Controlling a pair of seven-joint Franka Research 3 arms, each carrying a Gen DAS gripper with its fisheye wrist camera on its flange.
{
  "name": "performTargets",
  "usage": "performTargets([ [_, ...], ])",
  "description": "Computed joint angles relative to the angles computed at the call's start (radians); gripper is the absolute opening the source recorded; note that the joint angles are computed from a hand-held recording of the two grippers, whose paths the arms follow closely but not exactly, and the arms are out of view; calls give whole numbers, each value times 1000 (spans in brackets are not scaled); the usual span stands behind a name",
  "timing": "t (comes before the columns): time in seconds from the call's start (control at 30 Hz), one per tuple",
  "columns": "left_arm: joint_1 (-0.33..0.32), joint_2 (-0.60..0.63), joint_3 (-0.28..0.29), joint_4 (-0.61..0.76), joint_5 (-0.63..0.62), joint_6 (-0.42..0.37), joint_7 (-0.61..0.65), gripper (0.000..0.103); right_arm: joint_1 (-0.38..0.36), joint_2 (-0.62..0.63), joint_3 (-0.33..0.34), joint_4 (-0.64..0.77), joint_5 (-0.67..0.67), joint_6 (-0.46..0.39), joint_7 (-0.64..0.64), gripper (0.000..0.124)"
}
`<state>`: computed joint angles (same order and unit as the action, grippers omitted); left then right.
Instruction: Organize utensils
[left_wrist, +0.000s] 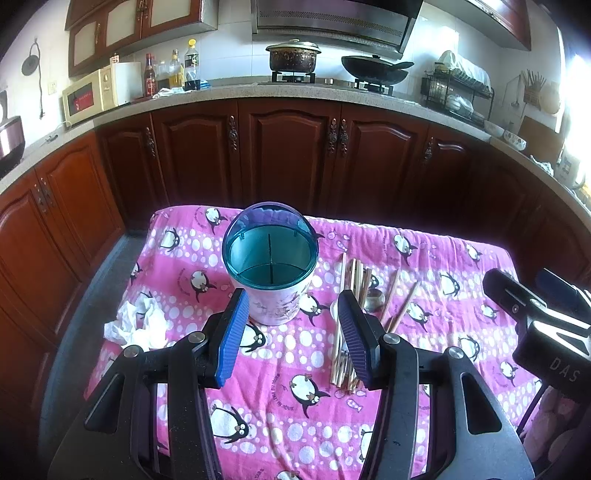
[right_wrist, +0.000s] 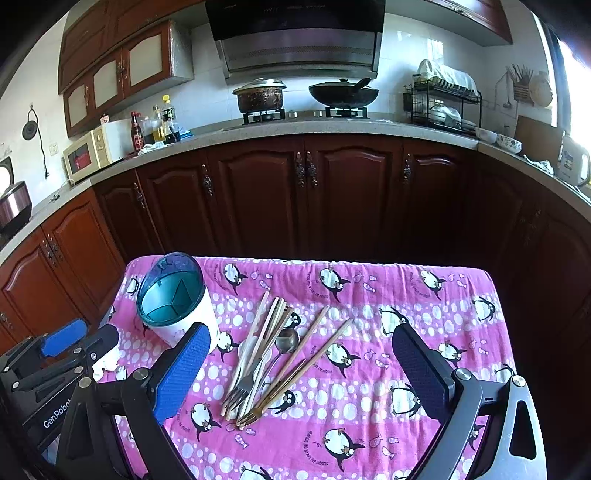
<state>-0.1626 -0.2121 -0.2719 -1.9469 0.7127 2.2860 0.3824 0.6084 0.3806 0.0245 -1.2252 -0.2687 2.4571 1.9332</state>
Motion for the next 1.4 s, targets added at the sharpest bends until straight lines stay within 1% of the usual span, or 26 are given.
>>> performTargets([
  [0.37, 1, 7, 4, 4, -3, 3, 8, 50, -1, 12, 2, 9, 14, -2, -12, 98],
  [0.77, 0, 23, 8, 20, -6, -3, 12, 50, 3, 40, -1, 47, 29, -22, -28, 98],
  [1.4, -5, 36, 12, 21, -7, -5, 9, 50, 6, 60, -1, 66, 50, -46, -57, 98],
])
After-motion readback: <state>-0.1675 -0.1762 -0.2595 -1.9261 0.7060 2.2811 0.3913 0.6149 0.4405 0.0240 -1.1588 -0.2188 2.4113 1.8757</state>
